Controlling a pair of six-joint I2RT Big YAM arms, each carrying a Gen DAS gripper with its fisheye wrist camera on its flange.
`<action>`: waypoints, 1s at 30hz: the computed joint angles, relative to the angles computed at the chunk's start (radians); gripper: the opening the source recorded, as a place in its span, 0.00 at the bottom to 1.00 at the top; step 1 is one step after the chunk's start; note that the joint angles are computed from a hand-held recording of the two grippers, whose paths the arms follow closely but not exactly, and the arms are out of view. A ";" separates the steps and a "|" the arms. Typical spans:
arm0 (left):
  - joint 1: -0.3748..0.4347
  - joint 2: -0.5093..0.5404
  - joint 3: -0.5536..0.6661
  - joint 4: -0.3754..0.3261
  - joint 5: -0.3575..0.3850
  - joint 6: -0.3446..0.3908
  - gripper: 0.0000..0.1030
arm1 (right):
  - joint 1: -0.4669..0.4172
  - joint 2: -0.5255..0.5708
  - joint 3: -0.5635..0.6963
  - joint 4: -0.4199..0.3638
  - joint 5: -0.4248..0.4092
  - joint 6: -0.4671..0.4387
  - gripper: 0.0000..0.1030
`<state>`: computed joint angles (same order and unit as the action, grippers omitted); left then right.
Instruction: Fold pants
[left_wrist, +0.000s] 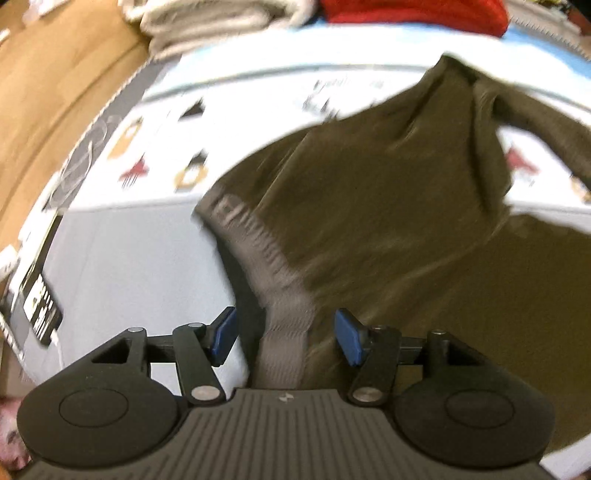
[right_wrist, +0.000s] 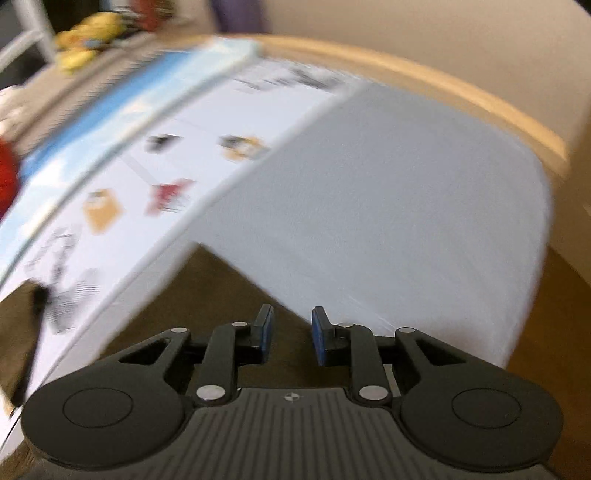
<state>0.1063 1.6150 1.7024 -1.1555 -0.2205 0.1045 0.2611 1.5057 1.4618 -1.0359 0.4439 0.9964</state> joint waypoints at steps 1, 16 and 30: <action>-0.015 0.008 0.013 0.010 0.002 -0.012 0.61 | 0.012 0.012 0.011 0.028 0.011 -0.037 0.23; -0.232 0.212 0.282 0.064 0.094 -0.219 0.04 | 0.186 0.257 0.329 0.276 -0.036 -0.573 0.23; -0.258 0.514 0.674 -0.046 0.122 -0.350 0.33 | 0.286 0.691 0.899 0.114 -0.223 -0.956 0.52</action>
<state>-0.1515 2.1294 2.3762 -1.2017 -0.0982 -0.2452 0.5467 2.1967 2.3609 -0.9222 0.2210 0.0405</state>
